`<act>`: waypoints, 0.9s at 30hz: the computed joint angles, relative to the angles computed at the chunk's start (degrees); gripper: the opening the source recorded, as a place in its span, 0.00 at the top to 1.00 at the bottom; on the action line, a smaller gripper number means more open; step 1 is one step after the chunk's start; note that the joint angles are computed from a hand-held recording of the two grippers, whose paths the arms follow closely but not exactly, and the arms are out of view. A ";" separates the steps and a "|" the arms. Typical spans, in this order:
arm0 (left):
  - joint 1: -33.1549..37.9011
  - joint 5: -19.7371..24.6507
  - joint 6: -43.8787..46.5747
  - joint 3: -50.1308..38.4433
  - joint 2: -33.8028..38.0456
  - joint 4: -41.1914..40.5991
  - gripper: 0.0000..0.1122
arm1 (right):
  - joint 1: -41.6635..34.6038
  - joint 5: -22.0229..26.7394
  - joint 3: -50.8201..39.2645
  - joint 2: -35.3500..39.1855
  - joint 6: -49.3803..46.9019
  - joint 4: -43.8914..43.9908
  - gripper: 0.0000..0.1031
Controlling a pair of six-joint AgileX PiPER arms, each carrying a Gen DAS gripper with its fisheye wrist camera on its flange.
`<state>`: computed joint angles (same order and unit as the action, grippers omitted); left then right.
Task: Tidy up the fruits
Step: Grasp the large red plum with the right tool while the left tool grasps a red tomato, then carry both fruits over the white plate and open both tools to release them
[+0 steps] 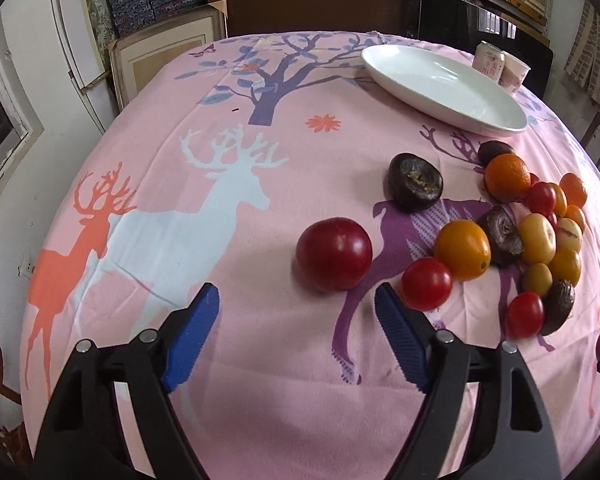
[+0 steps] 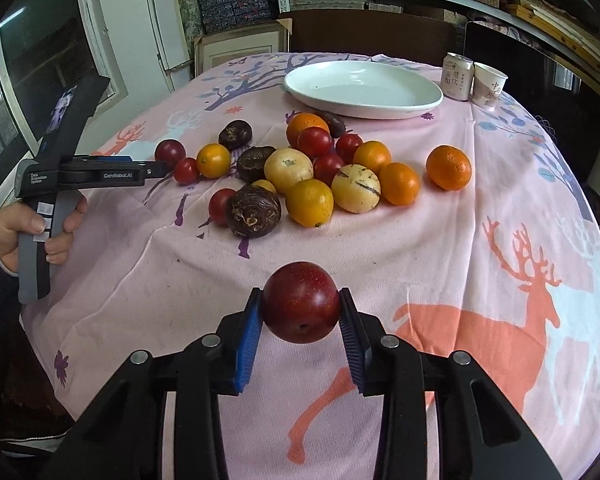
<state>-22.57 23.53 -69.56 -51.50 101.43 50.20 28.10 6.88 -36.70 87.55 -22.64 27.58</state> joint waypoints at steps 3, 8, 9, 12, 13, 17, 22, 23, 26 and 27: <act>1.04 -0.35 7.74 -3.41 2.66 -4.91 0.40 | 0.07 1.27 -2.27 0.82 3.96 -4.72 0.63; 1.94 -3.37 13.11 -5.16 4.34 -9.96 0.65 | -0.91 2.88 -5.78 2.10 1.12 -3.99 0.63; 1.29 -2.42 12.47 -5.31 3.99 -9.57 0.66 | -1.91 3.45 -6.65 2.05 -3.61 0.24 0.63; 0.92 -2.56 14.90 -6.05 1.22 -11.96 0.66 | -4.95 3.95 -10.49 1.87 -10.62 5.83 0.63; 0.94 -2.11 17.30 -7.21 0.20 -14.37 0.66 | -5.75 3.99 -12.57 2.34 -10.07 5.03 0.63; 0.53 1.24 27.92 -19.37 2.31 -26.10 0.65 | -7.57 -0.08 -22.28 7.74 -15.36 10.37 0.62; -1.17 11.50 33.77 -48.01 19.59 -32.34 0.65 | -8.45 8.52 -45.86 26.44 10.14 -15.40 0.62; -1.07 13.37 35.51 -53.74 23.57 -34.28 0.65 | -8.54 12.09 -51.20 30.23 13.66 -18.84 0.63; -0.67 19.78 41.38 -70.93 34.70 -39.22 0.65 | -9.24 17.86 -60.50 37.17 14.32 -18.47 0.63; -0.87 22.50 42.35 -76.66 38.26 -39.24 0.65 | -9.35 19.07 -62.96 38.89 14.78 -19.23 0.63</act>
<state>-23.44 46.03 -27.21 -128.16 139.68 10.96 18.75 25.95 -99.66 126.43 -7.86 8.35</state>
